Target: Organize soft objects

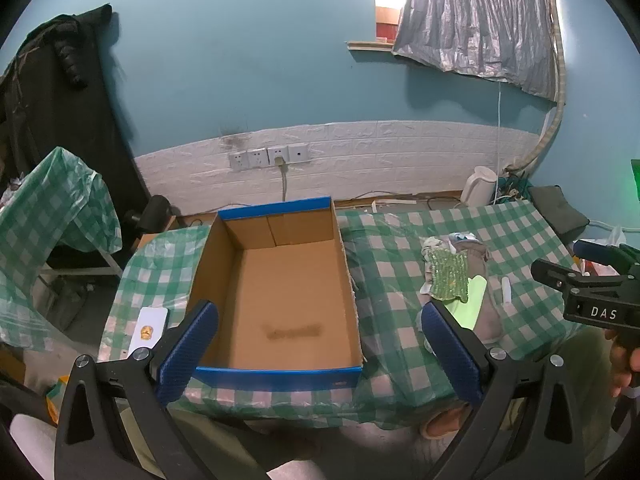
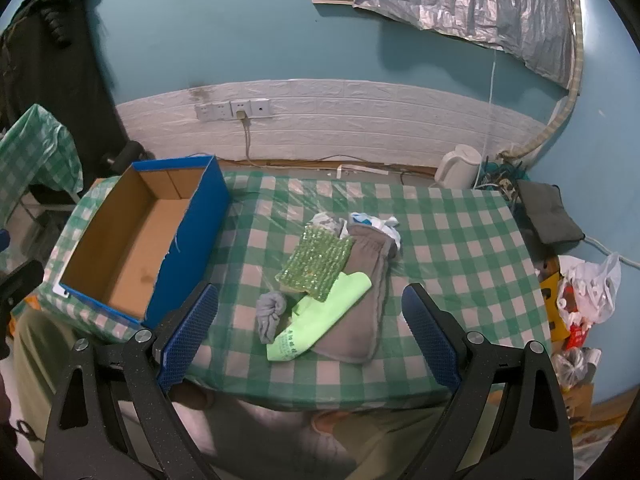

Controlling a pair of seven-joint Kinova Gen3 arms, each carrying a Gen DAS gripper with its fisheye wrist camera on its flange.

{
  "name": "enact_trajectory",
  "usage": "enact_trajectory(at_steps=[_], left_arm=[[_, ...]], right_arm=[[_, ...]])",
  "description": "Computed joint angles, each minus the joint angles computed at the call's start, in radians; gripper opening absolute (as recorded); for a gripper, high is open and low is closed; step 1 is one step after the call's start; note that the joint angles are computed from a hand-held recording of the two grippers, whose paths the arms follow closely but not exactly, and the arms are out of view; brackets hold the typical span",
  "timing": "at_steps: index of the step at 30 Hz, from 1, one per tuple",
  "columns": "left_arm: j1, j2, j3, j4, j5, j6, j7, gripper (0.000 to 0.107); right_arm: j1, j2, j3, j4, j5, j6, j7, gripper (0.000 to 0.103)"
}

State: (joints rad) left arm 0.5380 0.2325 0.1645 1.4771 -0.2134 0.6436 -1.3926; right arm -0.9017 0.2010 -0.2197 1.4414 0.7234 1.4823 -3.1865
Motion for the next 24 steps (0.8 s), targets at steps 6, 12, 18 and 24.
enact_trajectory(at_steps=[6, 12, 18, 24], left_arm=[[0.007, 0.003, -0.005, -0.006, -0.01, 0.01, 0.019, 0.102], [0.015, 0.01, -0.01, -0.022, -0.031, 0.031, 0.036, 0.102], [0.019, 0.017, -0.013, -0.029, -0.045, 0.042, 0.037, 0.102], [0.01, 0.024, -0.01, -0.039, -0.028, 0.06, 0.027, 0.102]], right_arm=[[0.003, -0.004, -0.001, 0.001, -0.004, 0.003, 0.0, 0.093], [0.005, -0.006, -0.003, 0.0, -0.004, 0.005, 0.001, 0.093], [0.005, -0.005, -0.003, 0.001, -0.004, 0.005, 0.001, 0.093], [0.005, -0.006, -0.003, 0.001, -0.004, 0.003, 0.001, 0.093]])
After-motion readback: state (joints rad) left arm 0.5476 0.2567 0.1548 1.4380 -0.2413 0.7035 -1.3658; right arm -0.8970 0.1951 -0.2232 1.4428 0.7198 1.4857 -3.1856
